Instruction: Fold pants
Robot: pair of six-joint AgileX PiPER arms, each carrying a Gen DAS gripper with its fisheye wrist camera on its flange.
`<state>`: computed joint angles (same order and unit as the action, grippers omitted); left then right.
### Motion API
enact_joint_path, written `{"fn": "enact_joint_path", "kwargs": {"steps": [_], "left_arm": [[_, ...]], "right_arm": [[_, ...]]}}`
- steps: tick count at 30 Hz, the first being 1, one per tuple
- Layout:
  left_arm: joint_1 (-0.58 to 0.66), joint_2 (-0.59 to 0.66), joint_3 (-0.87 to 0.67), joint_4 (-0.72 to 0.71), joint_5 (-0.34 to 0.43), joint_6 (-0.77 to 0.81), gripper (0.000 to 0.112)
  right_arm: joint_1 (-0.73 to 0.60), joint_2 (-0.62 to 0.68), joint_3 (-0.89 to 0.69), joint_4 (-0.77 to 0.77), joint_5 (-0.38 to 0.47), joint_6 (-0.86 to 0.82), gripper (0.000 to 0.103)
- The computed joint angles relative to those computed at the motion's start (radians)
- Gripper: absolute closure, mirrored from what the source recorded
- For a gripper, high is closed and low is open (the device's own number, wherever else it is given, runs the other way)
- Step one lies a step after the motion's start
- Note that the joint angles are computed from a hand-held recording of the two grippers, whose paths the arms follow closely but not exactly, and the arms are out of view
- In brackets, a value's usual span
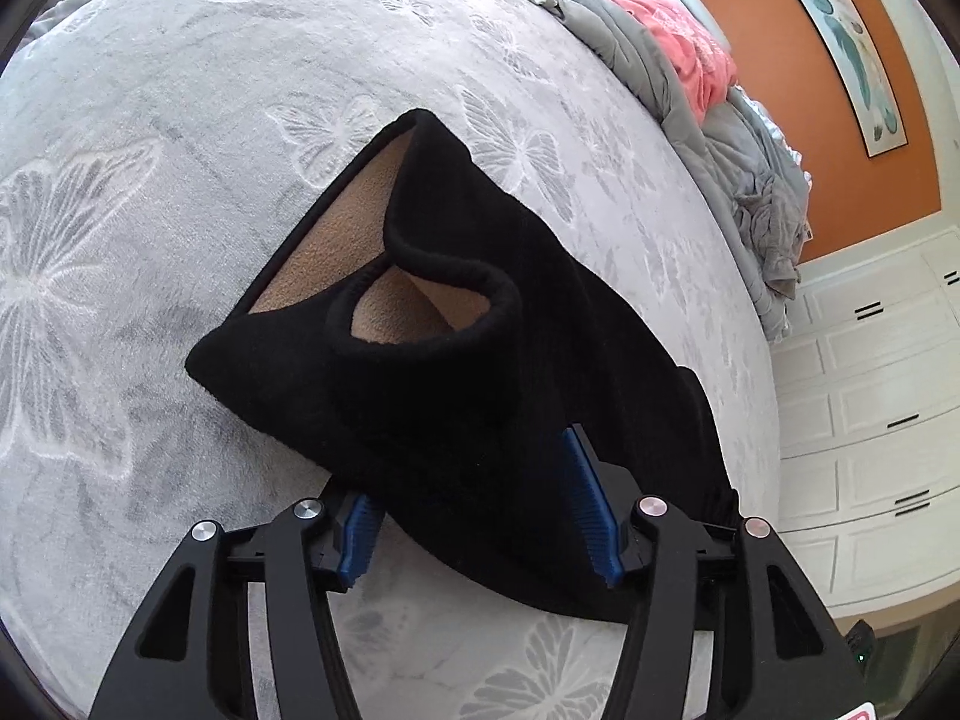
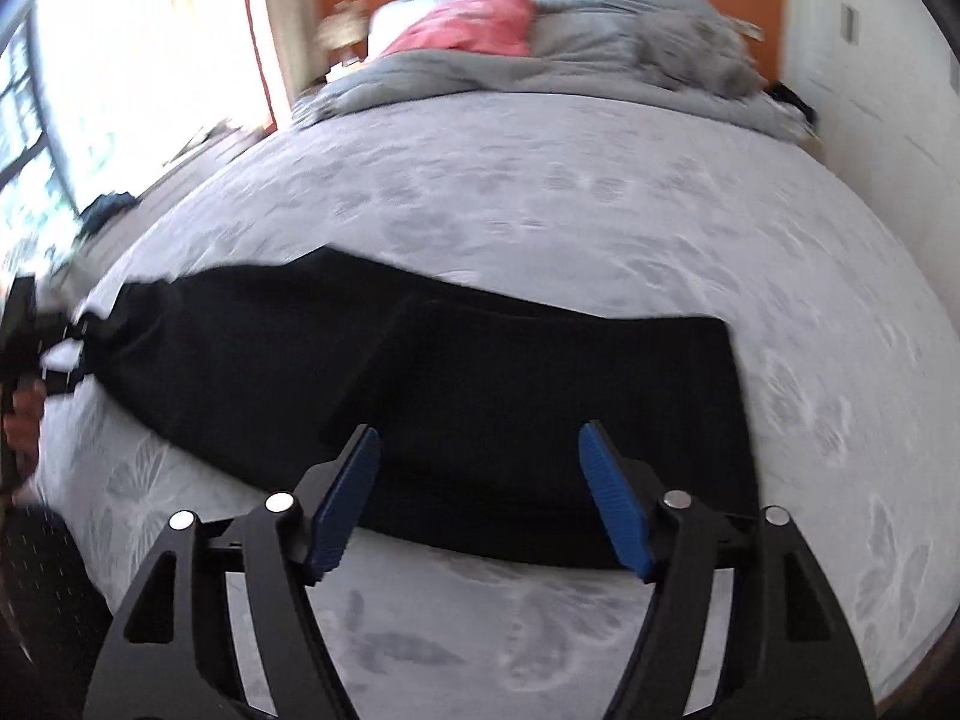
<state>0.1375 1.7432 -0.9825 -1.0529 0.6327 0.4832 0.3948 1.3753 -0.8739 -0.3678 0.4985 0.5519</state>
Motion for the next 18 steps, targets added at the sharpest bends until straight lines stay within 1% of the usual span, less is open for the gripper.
{"fn": "enact_joint_path", "kwargs": {"steps": [1, 2, 4, 5, 6, 7, 8, 9, 10, 11, 12, 13, 15, 16, 17, 18], "left_arm": [[-0.007, -0.007, 0.002, 0.016, -0.012, -0.012, 0.058], [-0.014, -0.017, 0.008, 0.037, -0.026, -0.027, 0.057], [-0.021, -0.029, 0.013, 0.064, -0.04, -0.042, 0.057], [-0.025, -0.034, 0.016, 0.077, -0.047, -0.052, 0.057], [-0.03, -0.031, 0.008, 0.096, -0.049, -0.067, 0.057], [-0.033, -0.027, 0.003, 0.106, -0.046, -0.075, 0.057], [-0.035, -0.021, -0.005, 0.117, -0.042, -0.083, 0.055], [-0.036, -0.015, -0.012, 0.123, -0.039, -0.089, 0.055], [-0.035, -0.01, -0.016, 0.116, -0.036, -0.085, 0.054], [-0.033, -0.006, -0.017, 0.108, -0.036, -0.075, 0.052], [-0.035, -0.002, -0.022, 0.107, -0.036, -0.075, 0.051], [-0.039, 0.001, -0.026, 0.108, -0.037, -0.076, 0.049], [-0.05, 0.009, -0.038, 0.132, -0.044, -0.098, 0.047], [-0.053, 0.015, -0.042, 0.143, -0.046, -0.109, 0.047], [-0.054, 0.02, -0.045, 0.149, -0.047, -0.117, 0.047], [-0.053, 0.031, -0.052, 0.139, -0.045, -0.111, 0.049]], "right_arm": [[0.075, 0.066, -0.039, -0.074, 0.013, 0.054, 0.032], [0.137, 0.153, -0.099, -0.141, 0.044, 0.101, 0.032], [0.187, 0.32, -0.223, -0.173, 0.118, 0.097, 0.033], [0.193, 0.383, -0.258, -0.206, 0.143, 0.124, 0.036], [0.189, 0.424, -0.277, -0.234, 0.158, 0.156, 0.064], [0.17, 0.429, -0.273, -0.221, 0.143, 0.169, 0.077], [0.14, 0.407, -0.265, -0.169, 0.107, 0.159, 0.088], [0.108, 0.378, -0.273, -0.098, 0.093, 0.138, 0.088], [0.096, 0.323, -0.245, -0.067, 0.082, 0.148, 0.088], [0.103, 0.29, -0.257, -0.076, 0.079, 0.173, 0.088], [0.112, 0.285, -0.283, -0.062, 0.076, 0.161, 0.088], [0.116, 0.276, -0.302, -0.008, 0.058, 0.108, 0.088], [0.118, 0.322, -0.344, 0.126, 0.045, -0.028, 0.087], [0.124, 0.377, -0.375, 0.173, 0.058, -0.088, 0.083], [0.134, 0.452, -0.409, 0.192, 0.083, -0.124, 0.082], [0.14, 0.491, -0.402, 0.179, 0.067, -0.12, 0.077]]}}
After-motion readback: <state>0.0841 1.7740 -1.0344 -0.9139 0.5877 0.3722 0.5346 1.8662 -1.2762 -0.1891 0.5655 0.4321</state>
